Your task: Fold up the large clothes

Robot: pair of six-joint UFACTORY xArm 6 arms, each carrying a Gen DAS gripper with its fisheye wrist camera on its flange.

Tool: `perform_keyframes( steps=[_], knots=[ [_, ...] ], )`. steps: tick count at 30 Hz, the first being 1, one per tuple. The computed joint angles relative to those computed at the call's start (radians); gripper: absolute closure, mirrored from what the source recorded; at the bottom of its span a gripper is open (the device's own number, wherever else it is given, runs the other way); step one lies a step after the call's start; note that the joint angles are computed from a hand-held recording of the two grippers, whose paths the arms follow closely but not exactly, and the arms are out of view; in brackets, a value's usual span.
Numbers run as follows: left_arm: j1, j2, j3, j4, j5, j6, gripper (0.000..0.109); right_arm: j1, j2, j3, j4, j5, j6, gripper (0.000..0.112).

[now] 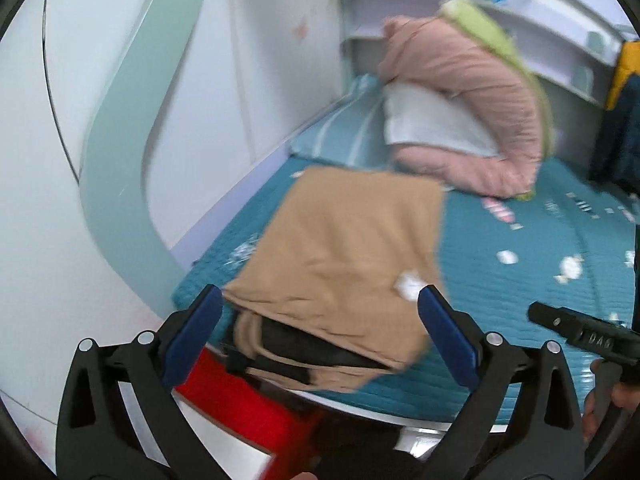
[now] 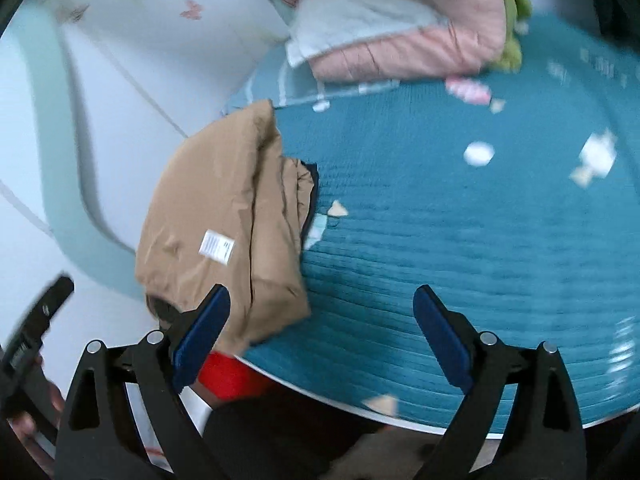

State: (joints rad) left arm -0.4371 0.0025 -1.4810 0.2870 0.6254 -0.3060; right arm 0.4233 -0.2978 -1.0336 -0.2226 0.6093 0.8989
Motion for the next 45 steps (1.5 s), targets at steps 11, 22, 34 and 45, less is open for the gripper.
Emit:
perform_keyframes(
  steps=[11, 22, 34, 45],
  knots=[
    [-0.233, -0.16, 0.048, 0.199, 0.02, -0.206, 0.01, 0.289, -0.35, 0.027, -0.578, 0.416, 0.275, 0.017],
    [-0.381, -0.248, 0.046, 0.348, -0.005, -0.302, 0.01, 0.612, -0.512, 0.021, -0.864, 0.72, 0.413, 0.017],
    [-0.519, -0.319, 0.041, 0.708, 0.084, -0.565, 0.01, 0.951, -0.528, -0.02, -1.12, 1.058, 0.469, 0.017],
    [-0.519, -0.318, 0.033, 0.712, 0.042, -0.587, 0.01, 1.055, -0.524, -0.018, -1.221, 1.178, 0.479, 0.017]
  ],
)
